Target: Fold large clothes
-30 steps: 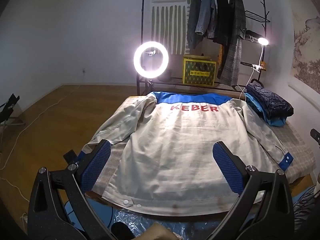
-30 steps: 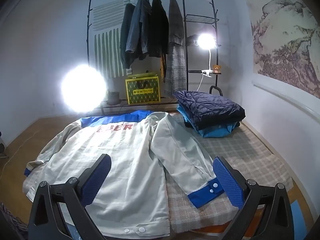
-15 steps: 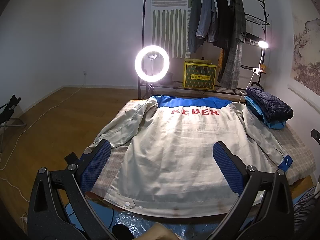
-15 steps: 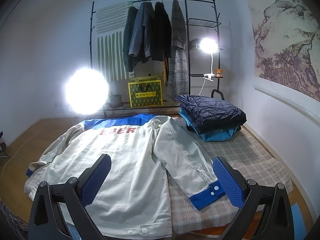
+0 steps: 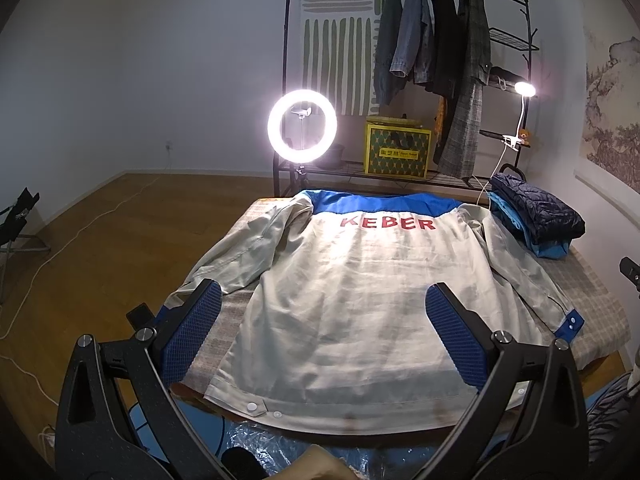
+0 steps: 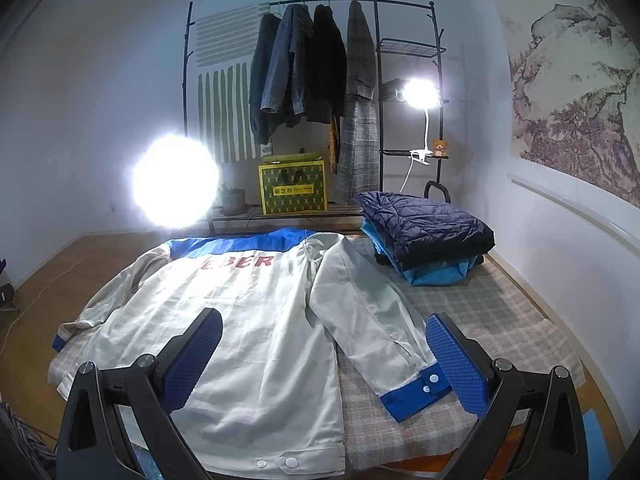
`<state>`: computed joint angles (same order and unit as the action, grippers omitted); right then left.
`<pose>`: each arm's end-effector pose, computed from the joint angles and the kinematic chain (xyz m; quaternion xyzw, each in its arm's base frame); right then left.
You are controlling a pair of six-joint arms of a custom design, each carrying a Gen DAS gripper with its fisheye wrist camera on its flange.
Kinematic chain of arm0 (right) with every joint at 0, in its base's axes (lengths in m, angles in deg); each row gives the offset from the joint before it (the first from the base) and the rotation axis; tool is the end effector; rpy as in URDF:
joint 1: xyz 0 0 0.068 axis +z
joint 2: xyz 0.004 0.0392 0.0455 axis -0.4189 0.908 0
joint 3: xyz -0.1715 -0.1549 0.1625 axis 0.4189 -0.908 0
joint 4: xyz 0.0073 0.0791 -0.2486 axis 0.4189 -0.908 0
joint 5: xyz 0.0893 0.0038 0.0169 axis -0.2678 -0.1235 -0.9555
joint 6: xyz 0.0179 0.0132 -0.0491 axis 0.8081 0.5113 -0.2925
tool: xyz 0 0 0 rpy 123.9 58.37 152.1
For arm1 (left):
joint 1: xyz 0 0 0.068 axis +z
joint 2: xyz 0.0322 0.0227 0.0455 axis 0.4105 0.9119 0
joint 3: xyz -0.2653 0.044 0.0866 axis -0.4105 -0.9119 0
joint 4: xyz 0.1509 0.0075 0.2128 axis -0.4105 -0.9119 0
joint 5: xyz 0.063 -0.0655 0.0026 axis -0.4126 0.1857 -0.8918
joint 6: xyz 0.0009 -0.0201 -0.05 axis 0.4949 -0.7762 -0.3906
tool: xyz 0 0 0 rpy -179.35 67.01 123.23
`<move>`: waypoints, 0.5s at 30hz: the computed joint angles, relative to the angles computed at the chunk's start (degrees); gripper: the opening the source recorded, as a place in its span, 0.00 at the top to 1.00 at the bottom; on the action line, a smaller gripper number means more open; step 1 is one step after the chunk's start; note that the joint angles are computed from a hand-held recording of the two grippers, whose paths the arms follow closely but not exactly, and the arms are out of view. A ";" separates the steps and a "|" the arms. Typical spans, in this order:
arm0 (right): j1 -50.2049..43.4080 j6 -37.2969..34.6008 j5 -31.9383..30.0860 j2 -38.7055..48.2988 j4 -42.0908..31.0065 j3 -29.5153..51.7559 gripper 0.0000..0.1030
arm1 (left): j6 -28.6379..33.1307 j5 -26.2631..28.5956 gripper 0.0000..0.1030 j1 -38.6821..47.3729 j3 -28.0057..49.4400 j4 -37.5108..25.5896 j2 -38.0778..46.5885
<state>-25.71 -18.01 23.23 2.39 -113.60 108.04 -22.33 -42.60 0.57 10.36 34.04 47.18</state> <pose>0.1329 -0.0121 0.3445 0.1313 0.8286 -0.0900 0.5367 0.2198 -0.0880 0.3989 0.0620 0.8591 -0.0483 0.5057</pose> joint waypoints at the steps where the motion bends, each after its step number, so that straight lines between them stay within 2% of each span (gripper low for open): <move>1: 0.23 -0.06 0.15 0.01 0.03 -0.04 0.00 | -0.04 0.14 0.00 0.07 0.08 -0.06 0.05; 15: 1.83 -0.04 0.95 0.15 0.27 -0.27 0.00 | -0.50 1.04 0.00 0.39 -0.13 0.84 0.04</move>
<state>-23.88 -18.05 24.18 2.54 -113.32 107.77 -22.83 -41.56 0.96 10.23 34.88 47.22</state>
